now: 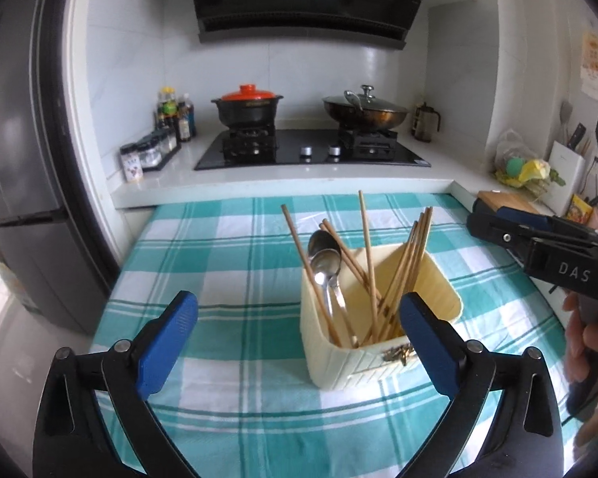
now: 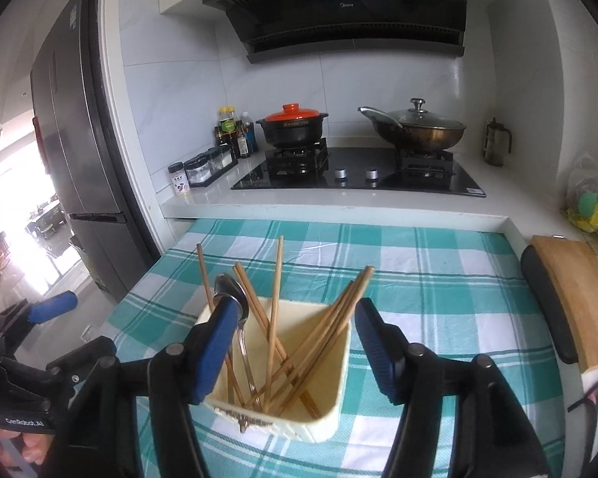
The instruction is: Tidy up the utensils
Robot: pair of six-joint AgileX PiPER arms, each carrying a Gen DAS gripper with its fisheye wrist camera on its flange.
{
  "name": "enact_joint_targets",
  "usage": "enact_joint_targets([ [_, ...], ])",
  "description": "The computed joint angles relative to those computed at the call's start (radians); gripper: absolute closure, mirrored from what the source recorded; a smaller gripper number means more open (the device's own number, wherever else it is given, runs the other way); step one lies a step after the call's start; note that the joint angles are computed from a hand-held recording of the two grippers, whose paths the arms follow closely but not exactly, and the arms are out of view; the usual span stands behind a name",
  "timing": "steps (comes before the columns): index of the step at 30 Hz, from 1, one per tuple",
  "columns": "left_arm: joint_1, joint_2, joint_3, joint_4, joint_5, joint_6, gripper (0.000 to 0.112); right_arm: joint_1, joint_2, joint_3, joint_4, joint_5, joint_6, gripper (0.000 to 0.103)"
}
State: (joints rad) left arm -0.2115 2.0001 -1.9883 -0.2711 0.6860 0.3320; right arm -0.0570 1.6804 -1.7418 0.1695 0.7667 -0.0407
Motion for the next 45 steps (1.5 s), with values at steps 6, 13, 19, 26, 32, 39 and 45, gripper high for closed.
enact_joint_targets([
  [6,-0.081,-0.293,0.46,0.355,-0.26,-0.295,0.01,0.102,-0.306,0.327,-0.178,-0.072,0.164,0.024],
  [13,-0.088,-0.505,0.717,0.319,-0.279,-0.317,0.01,0.244,-0.564,0.549,-0.439,0.024,0.463,0.023],
  [19,-0.156,-0.621,0.835,0.612,-0.255,-0.614,0.01,0.413,-0.696,0.651,-0.642,0.135,0.702,0.018],
  [26,-0.174,-0.705,0.885,0.742,-0.237,-0.725,0.01,0.603,-0.736,0.641,-0.823,0.245,0.864,0.011],
  [32,-0.17,-0.744,0.893,0.754,-0.219,-0.712,0.01,0.721,-0.724,0.619,-0.914,0.299,0.932,0.01],
  [39,-0.136,-0.754,0.873,0.544,-0.198,-0.516,0.01,0.808,-0.728,0.601,-0.979,0.364,0.985,0.01],
  [45,-0.105,-0.754,0.857,0.432,-0.18,-0.426,0.01,0.847,-0.731,0.592,-1.017,0.404,1.023,0.001],
])
